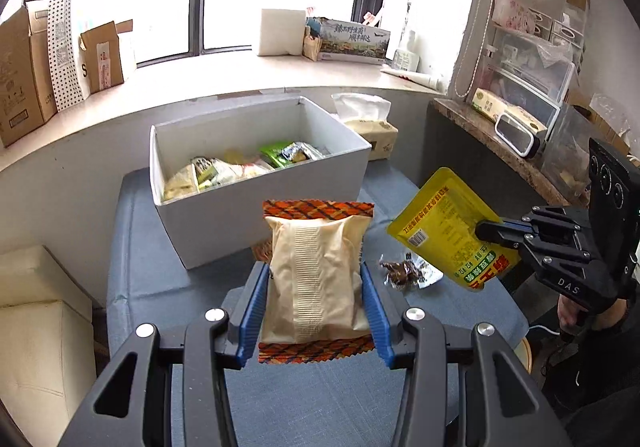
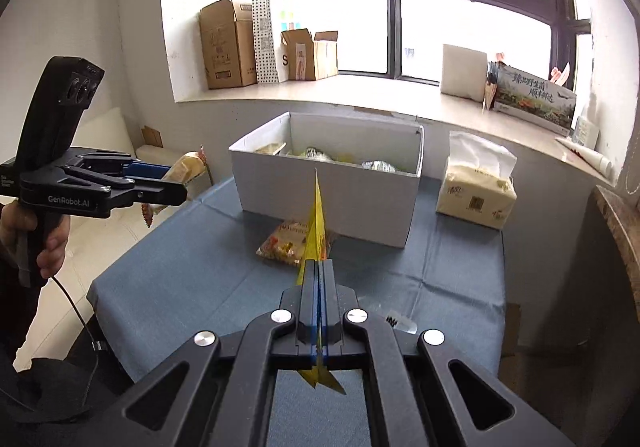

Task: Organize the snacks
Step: 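Carry both packets over the white box and open both tools inside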

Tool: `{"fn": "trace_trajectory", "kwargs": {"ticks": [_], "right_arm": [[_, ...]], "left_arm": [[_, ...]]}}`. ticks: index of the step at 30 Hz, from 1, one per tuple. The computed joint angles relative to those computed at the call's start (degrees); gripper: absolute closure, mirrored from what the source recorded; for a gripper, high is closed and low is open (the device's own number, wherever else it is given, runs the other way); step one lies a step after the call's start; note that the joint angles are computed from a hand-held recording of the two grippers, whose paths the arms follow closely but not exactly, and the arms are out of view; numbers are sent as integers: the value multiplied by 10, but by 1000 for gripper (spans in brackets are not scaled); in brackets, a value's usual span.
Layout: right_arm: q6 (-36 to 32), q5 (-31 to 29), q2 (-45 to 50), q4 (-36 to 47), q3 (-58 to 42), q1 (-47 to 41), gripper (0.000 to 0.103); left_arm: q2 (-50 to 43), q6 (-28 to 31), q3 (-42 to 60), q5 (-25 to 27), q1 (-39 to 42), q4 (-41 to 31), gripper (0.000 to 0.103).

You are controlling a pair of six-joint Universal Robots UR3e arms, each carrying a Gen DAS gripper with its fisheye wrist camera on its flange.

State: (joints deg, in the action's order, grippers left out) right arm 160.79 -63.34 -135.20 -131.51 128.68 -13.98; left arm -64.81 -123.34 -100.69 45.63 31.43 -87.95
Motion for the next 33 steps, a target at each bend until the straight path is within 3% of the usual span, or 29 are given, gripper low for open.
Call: {"fn": "trace_trajectory", "kwargs": {"ticks": [4,12,19,24,27,28,29,30,32,33], "right_arm": [[30,-42,113,-87,-78,57,103],[79,-126,373,-166,-320,131,103],[95,-178,585,-112,-588,168,103],[96,-189,664,-87,-672,180,103],[96,-202,698,-81,-702,185,102],[98,-209,712,-74,-718,185,101],[100,-219,722,-77,-725,186,86],[101,-234,730,-83,-729,188,44],[109,-244,732,-100,-717,184,0],[109,-231,725,-102,-704,177,0]], "left_arm": [[-55,-39,90,-18,-7,11,53],[-317,-238,339,49,-124,202,52],[-553,-316,590,148,-192,192,52],[-622,-329,635,175,-210,186,52],[-657,-328,671,177,-214,163,42],[-671,-331,693,183,-216,150,24],[-675,-336,694,189,-218,152,5],[-667,-339,675,190,-218,169,0],[-657,-342,653,185,-213,184,0],[-652,-341,644,183,-211,185,0]]}}
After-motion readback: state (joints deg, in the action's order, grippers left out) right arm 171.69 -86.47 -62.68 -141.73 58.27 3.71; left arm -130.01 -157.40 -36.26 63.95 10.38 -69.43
